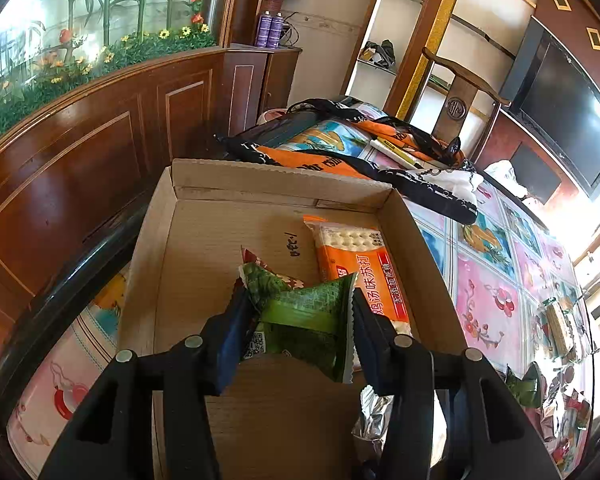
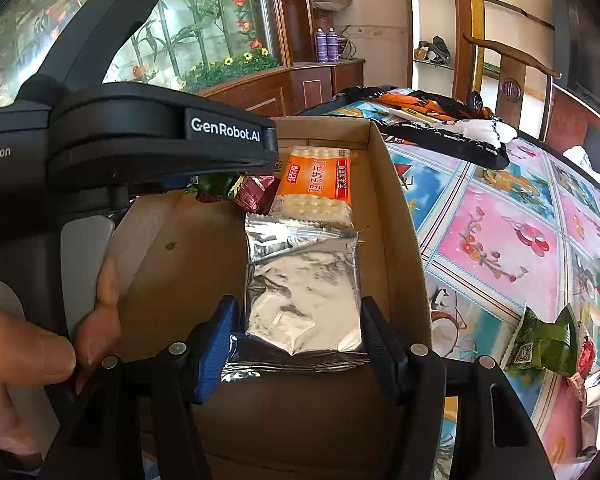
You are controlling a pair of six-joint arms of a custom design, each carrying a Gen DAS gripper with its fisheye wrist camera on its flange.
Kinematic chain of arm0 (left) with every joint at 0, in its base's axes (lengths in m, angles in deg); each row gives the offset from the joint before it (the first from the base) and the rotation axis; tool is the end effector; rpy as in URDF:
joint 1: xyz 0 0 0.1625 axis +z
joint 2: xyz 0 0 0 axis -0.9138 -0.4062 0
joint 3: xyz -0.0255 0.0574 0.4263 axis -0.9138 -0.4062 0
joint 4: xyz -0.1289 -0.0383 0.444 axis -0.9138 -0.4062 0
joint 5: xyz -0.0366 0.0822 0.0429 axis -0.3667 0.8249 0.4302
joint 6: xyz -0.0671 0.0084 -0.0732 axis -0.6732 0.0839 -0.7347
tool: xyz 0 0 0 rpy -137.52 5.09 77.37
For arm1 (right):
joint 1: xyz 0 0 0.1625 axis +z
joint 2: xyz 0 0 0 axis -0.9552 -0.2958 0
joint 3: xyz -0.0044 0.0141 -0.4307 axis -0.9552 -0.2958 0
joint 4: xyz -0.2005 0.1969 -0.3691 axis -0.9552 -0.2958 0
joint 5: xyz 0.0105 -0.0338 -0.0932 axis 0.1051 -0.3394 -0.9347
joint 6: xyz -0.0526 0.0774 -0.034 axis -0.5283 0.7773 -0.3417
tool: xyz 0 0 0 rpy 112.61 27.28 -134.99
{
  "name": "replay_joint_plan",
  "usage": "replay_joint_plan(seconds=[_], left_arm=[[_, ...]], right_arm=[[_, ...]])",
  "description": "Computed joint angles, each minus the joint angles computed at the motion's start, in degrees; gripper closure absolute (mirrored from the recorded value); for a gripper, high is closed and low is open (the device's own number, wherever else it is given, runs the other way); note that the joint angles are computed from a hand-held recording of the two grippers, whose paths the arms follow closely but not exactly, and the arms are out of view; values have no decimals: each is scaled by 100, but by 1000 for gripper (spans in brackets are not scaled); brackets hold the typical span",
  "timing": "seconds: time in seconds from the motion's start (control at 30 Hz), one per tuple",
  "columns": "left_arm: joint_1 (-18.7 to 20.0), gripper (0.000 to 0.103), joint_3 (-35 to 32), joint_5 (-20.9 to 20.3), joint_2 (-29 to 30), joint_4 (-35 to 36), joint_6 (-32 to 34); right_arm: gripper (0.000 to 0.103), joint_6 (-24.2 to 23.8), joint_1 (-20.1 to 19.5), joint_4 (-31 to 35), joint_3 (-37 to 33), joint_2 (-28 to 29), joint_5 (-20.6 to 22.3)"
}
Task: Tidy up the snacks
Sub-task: 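Carry both snacks into the cardboard box and lower them inside, then open both tools and withdraw them toward the remaining snacks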
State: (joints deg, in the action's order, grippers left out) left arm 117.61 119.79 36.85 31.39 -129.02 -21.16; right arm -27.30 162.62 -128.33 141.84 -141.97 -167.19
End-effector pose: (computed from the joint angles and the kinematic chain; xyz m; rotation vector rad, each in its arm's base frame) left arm -0.1789 -0.5930 0.0720 -0.5109 2.0263 -1.2318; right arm 0.1259 -0.6274 0.0778 1.4969 -2.5016 0.3452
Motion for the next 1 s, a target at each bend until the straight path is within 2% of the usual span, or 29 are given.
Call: replay_joint_plan(seconds=[0.57, 0.9, 1.0], left_arm=[[-17, 46, 7, 50, 6, 19, -86], [-107, 45, 79, 120, 60, -631, 281], [-209, 45, 148, 226, 15, -713, 266]], right_arm=[[36, 3, -8, 143, -25, -37, -8], [35, 4, -7, 234, 3, -141, 60], [35, 41, -35, 367, 32, -266, 199]])
